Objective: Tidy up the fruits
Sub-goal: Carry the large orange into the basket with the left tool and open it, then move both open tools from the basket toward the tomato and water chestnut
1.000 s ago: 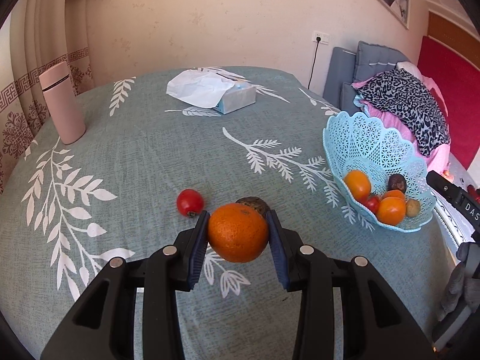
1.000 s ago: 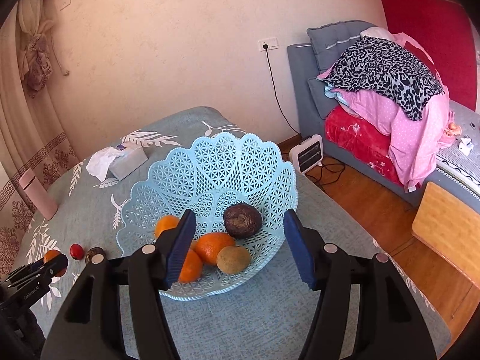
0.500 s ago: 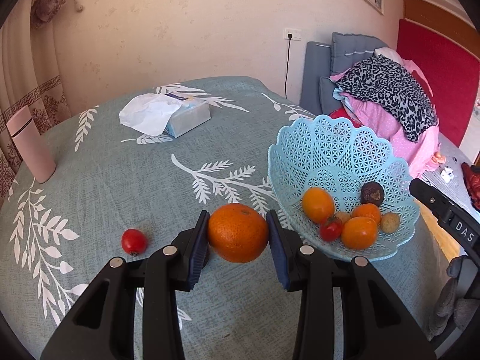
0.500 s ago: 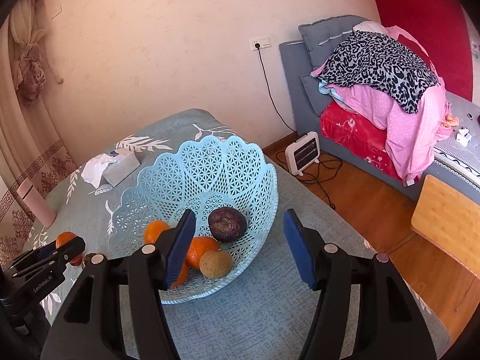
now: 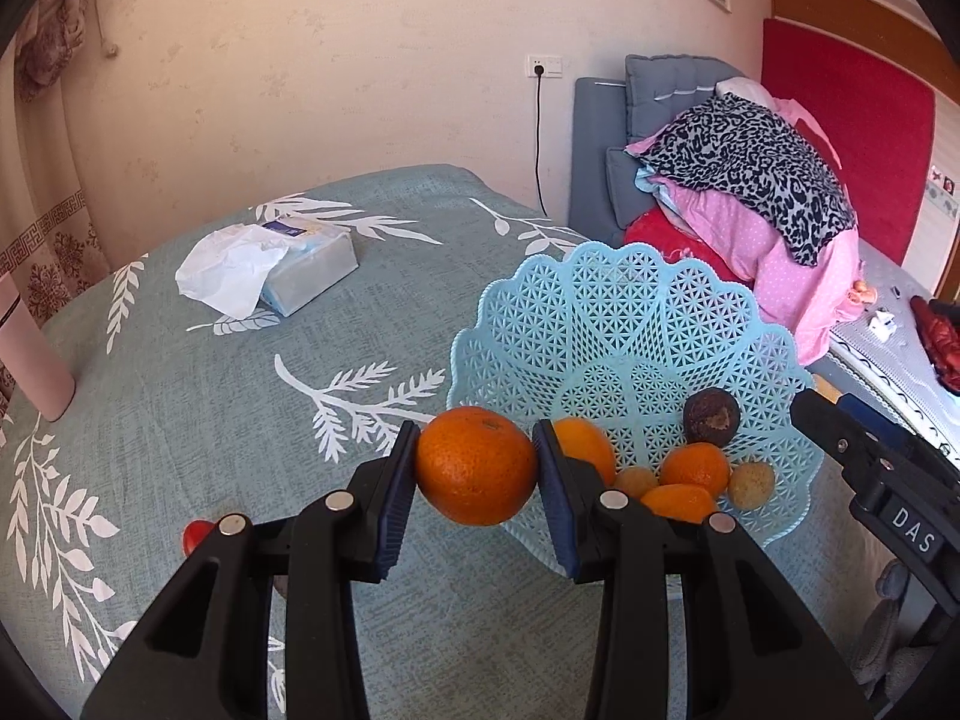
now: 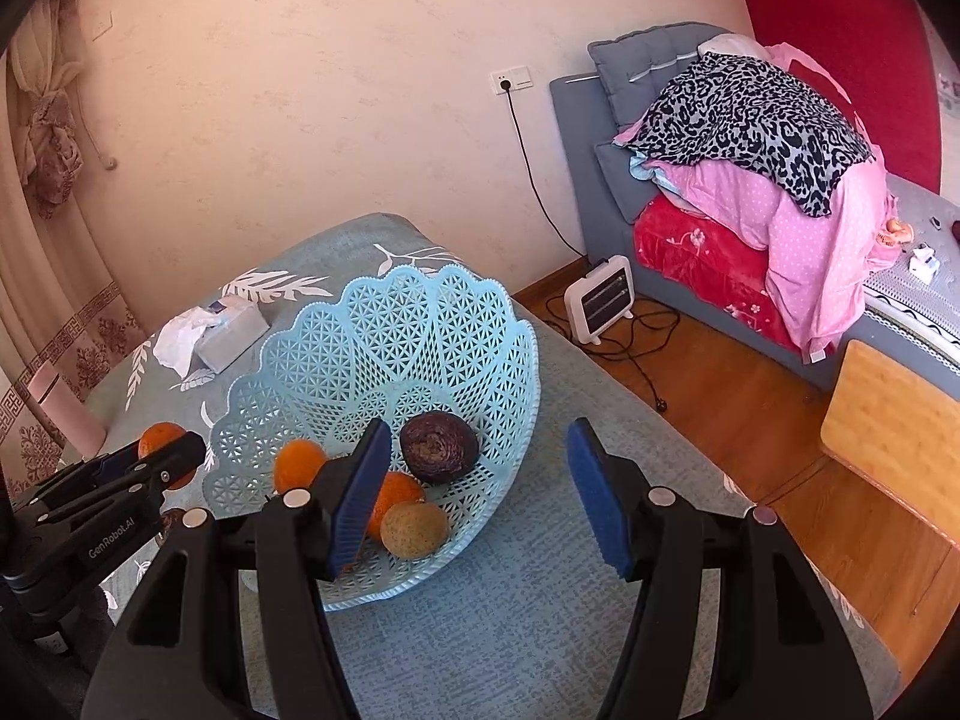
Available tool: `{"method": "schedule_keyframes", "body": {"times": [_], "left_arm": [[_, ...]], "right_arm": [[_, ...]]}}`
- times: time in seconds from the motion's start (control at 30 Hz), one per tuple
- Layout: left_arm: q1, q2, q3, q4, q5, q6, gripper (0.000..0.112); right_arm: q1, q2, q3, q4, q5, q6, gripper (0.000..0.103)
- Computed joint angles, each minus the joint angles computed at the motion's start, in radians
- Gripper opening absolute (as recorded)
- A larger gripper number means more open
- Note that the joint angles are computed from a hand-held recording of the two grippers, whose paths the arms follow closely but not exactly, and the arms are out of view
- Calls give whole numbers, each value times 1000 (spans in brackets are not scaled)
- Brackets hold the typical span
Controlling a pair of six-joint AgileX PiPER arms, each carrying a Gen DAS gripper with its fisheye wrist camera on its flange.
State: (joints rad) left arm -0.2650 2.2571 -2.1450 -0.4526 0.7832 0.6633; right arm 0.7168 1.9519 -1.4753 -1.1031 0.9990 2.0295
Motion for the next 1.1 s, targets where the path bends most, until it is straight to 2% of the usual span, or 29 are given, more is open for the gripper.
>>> {"method": "schedule_keyframes", "body": {"times": [0.27,0.6,0.63,0.7,0.87,0.93,1.03,1.1], "left_arm": [[-36,72,-120,22,55,-32,39],[-69,120,-190,-33,118,-14,39],[-69,115,-179,-43,109,-6,41],[-68,99,-148,-59,82,6,59],[-61,86,-136,-61,69,0,70],[-57,78,-124,-62,59,0,70],[-52,62,-98,-62,38,3,81],[-53,41,-59,-52,3,8,86]], "right_arm": [[-14,-18,34,-2,-6,26,63],[-20,-27,52,-1,-3,45,63],[-20,-29,53,-2,-2,46,63],[-19,-31,55,-3,1,49,63],[-18,-40,64,-5,-2,56,63],[-14,-42,65,-8,1,55,63],[-8,-40,52,-10,9,48,64],[0,-38,45,-15,21,47,68]]}}
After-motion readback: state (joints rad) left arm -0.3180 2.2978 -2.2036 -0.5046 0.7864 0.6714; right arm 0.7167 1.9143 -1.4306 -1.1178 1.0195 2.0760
